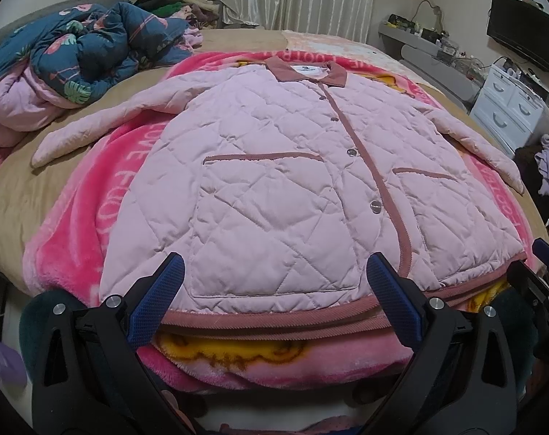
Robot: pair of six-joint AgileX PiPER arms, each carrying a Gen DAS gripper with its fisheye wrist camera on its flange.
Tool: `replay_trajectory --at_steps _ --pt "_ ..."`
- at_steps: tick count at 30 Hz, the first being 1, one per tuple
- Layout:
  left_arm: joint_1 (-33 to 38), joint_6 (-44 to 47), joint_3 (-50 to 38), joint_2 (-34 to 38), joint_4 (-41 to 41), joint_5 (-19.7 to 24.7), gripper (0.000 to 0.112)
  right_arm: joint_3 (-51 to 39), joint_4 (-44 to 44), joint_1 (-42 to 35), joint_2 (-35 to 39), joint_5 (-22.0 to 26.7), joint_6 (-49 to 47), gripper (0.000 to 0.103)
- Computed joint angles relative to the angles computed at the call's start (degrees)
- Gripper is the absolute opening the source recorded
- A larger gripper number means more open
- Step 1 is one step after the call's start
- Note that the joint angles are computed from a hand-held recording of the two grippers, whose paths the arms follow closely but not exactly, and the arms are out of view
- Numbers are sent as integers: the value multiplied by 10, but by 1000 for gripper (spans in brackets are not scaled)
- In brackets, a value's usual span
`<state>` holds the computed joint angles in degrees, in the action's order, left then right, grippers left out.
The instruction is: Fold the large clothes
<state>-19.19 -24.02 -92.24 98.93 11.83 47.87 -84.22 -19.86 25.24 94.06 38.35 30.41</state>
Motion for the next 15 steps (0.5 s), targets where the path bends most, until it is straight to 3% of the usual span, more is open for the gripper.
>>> replay_trajectory --at_steps 15 --pt "0 -1 0 -1 1 1 94 0 1 0 1 1 -2 99"
